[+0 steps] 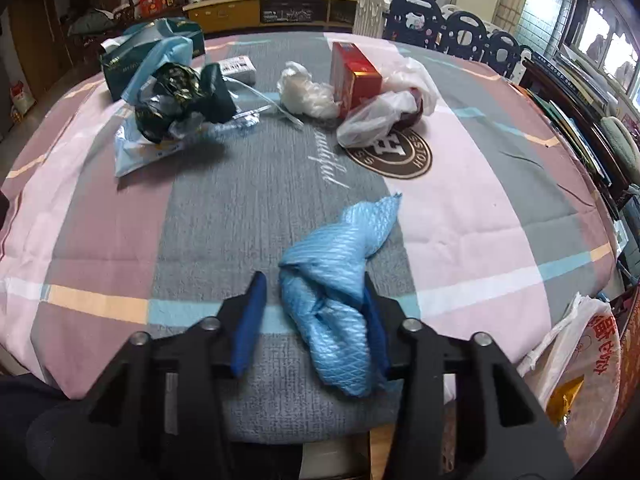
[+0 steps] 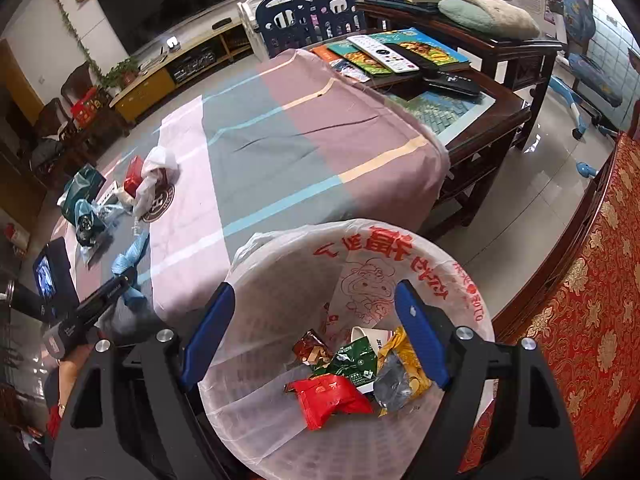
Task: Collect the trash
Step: 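Grasp the blue cloth on the table with the left tool, then grasp the red cigarette box with the right tool while the left holds the cloth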
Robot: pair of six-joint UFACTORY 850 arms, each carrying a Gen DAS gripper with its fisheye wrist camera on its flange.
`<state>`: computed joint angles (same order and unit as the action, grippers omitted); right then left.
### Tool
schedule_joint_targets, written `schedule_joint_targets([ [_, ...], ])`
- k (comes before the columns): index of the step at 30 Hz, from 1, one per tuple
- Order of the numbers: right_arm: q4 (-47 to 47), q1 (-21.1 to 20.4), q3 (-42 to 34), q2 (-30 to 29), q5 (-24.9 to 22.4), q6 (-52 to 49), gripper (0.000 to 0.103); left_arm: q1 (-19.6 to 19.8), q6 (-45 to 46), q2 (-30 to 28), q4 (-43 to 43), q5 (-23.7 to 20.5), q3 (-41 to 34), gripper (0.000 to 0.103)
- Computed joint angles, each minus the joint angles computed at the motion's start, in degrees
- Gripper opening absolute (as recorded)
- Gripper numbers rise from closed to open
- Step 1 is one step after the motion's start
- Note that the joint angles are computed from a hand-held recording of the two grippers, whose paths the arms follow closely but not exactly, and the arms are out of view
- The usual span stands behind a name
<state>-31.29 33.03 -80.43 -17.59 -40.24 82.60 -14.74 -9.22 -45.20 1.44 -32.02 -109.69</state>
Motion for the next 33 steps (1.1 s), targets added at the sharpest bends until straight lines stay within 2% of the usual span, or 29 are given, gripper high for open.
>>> schedule_joint_targets([
  [2,0.8,0.2,-0.4,-0.6,0.2,-0.7,0.081,0.4,1.7,0.3,-2.6,0.7,0.4,0.032],
  [8,1.8,0.6,-1.2,-1.6,0.2,-2.0,0.081,1.8,1.0,3.6,-5.8,7.5,4.8,0.028],
  [10,1.9,0.8,-1.4,-1.9,0.2,-2.2,0.081,2.1,-2.8,4.9,-3.1,9.8,6.4,0.028],
  [16,1.1,1.2,-2.5,-3.0,-0.8,-2.5,0.081,2.9,-15.3,7.5,9.6,12.9,7.7,0.029],
  [18,0.5,1.5,-3.4,-3.8,-1.3,-2.6,0.081,3.4,-17.8,8.2,12.1,12.9,7.9,0.029],
  [22,-0.3,2.4,-6.6,-6.2,-1.3,-4.0,0.081,4.4,-18.3,9.4,10.0,10.8,8.6,0.029],
  [26,-1.0,3.3,-11.2,-9.7,-0.4,-6.5,0.081,5.3,-15.3,9.9,4.4,8.1,9.6,0.029],
  [33,3.8,4.0,-22.4,-17.7,-0.8,-14.1,0.081,7.1,-11.9,9.9,-3.7,7.9,10.7,0.029],
])
